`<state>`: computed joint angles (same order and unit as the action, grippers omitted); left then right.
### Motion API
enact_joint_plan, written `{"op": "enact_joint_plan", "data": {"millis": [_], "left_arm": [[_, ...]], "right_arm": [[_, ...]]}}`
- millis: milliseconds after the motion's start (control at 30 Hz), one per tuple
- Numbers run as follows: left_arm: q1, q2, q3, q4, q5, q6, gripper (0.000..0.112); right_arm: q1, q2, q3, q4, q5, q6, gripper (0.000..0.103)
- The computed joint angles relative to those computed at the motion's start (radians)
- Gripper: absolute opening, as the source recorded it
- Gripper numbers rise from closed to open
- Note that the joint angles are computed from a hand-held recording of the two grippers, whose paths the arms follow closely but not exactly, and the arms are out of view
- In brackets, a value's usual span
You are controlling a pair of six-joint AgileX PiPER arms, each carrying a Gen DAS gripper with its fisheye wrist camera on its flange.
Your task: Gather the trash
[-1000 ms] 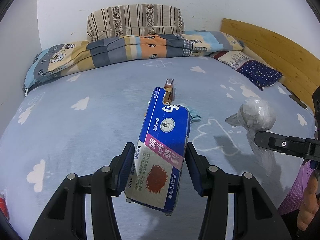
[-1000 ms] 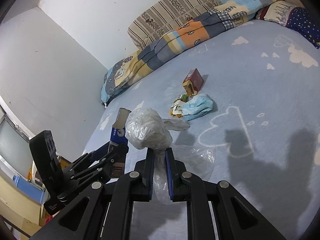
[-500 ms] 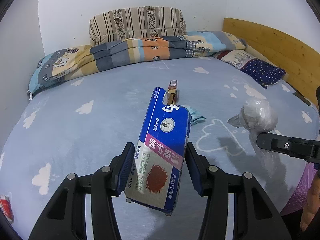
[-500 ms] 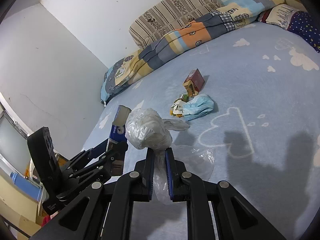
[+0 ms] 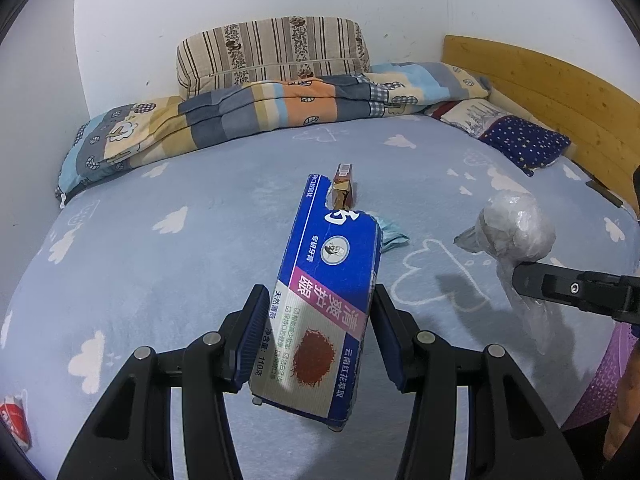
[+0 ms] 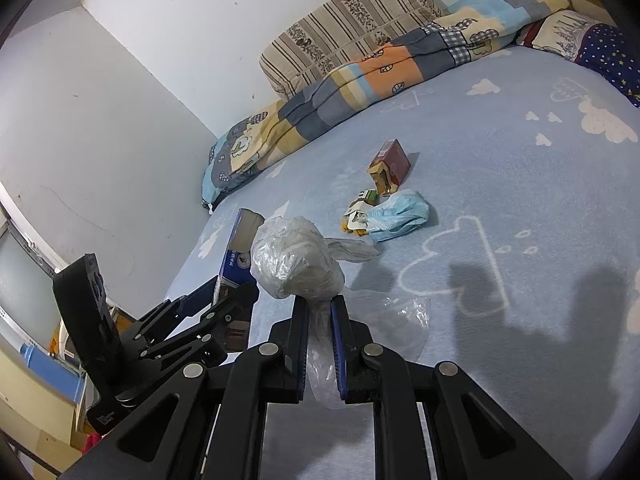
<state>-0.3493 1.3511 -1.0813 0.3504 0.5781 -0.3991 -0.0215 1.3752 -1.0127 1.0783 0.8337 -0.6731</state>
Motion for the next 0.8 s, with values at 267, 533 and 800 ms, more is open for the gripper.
{"op": "enact_joint_plan", "data": {"millis": [267,533,800], "left_arm": [[-0.013,-0.005,-0.005,0.015,0.005,-0.017,0.050],[-0.040,-0.018,-0.001,0.054,0.009,-0.060,0.050],[-0.108,-0.047,-0.002,0.065,0.013,-0.077,0.050]], "right_arm": [[-0.010,-0.036,0.022,0.012,0.022,0.000,0.011],[-0.060,-0.079,0.075,0.034,0.061,-0.004,0.011],[-0.175,-0.152,0.115,0.056,0.159,-0.006,0.011]]}}
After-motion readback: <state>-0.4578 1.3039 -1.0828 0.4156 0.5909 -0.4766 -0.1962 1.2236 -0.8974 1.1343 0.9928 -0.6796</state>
